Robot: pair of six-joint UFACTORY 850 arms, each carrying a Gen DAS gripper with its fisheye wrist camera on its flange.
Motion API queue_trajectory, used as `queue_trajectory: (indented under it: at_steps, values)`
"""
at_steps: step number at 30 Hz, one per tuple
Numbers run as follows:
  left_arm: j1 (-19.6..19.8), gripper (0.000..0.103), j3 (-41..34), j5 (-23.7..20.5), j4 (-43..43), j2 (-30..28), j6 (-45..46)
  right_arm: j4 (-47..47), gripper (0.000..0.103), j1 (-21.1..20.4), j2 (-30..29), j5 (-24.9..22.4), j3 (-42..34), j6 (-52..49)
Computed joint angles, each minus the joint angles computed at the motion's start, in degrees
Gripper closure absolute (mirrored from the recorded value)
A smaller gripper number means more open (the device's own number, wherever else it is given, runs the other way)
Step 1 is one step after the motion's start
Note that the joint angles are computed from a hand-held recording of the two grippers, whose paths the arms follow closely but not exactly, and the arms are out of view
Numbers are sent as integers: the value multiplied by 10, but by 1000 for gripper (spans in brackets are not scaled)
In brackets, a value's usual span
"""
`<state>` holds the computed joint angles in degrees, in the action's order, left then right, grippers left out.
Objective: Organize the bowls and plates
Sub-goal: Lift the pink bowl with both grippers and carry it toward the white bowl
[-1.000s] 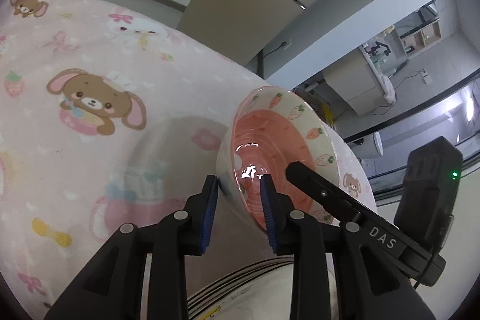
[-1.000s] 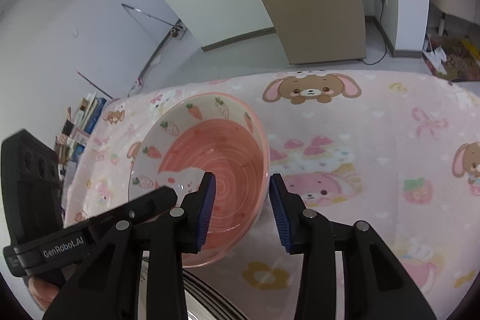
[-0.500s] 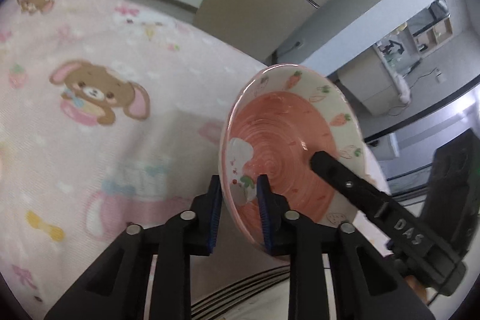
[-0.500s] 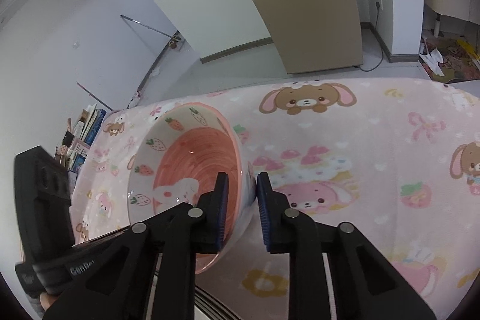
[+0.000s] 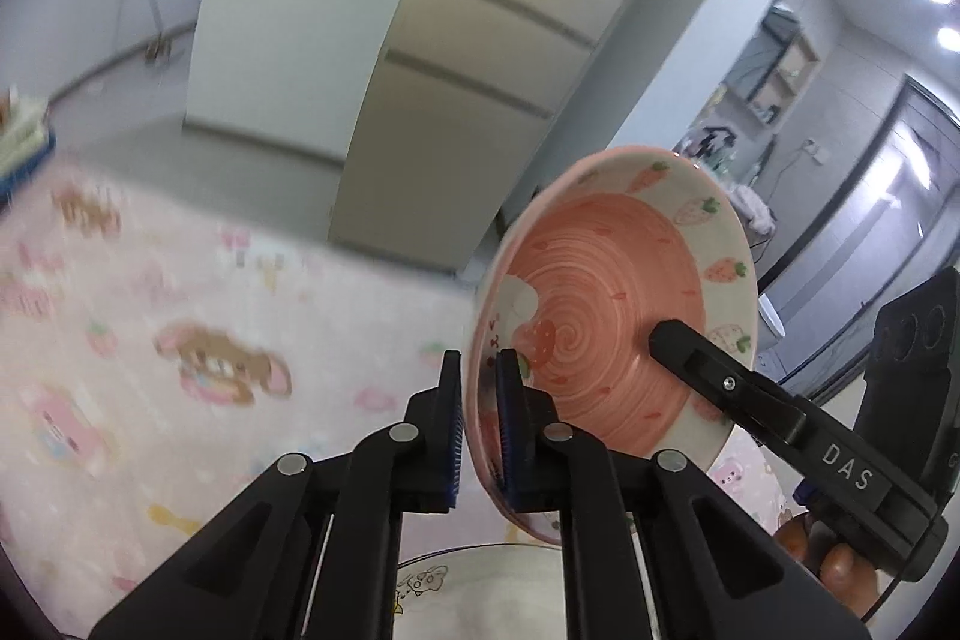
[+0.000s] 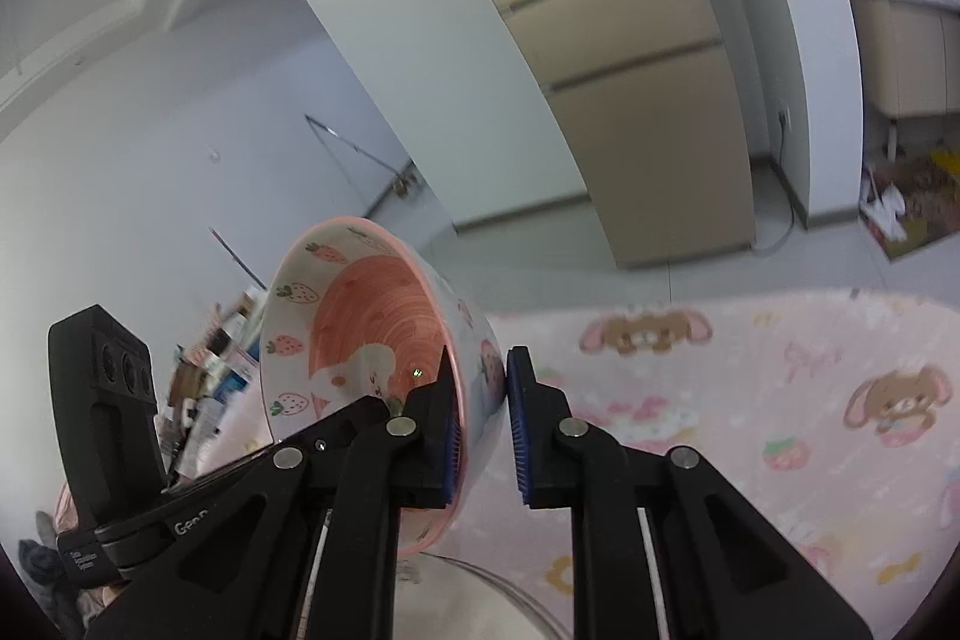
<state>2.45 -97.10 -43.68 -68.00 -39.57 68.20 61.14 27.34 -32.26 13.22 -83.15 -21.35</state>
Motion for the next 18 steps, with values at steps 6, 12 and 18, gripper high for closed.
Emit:
queue_trajectory:
  at_steps: [6,12,18]
  values:
    - [29,94,71,-11,-120,85,141,-23,92,33,46,71,19,-25]
    - [60,95,115,-61,-181,142,218,36,95,71,72,140,19,-141]
    - [72,95,186,-31,-246,221,333,49,98,97,80,189,15,-178]
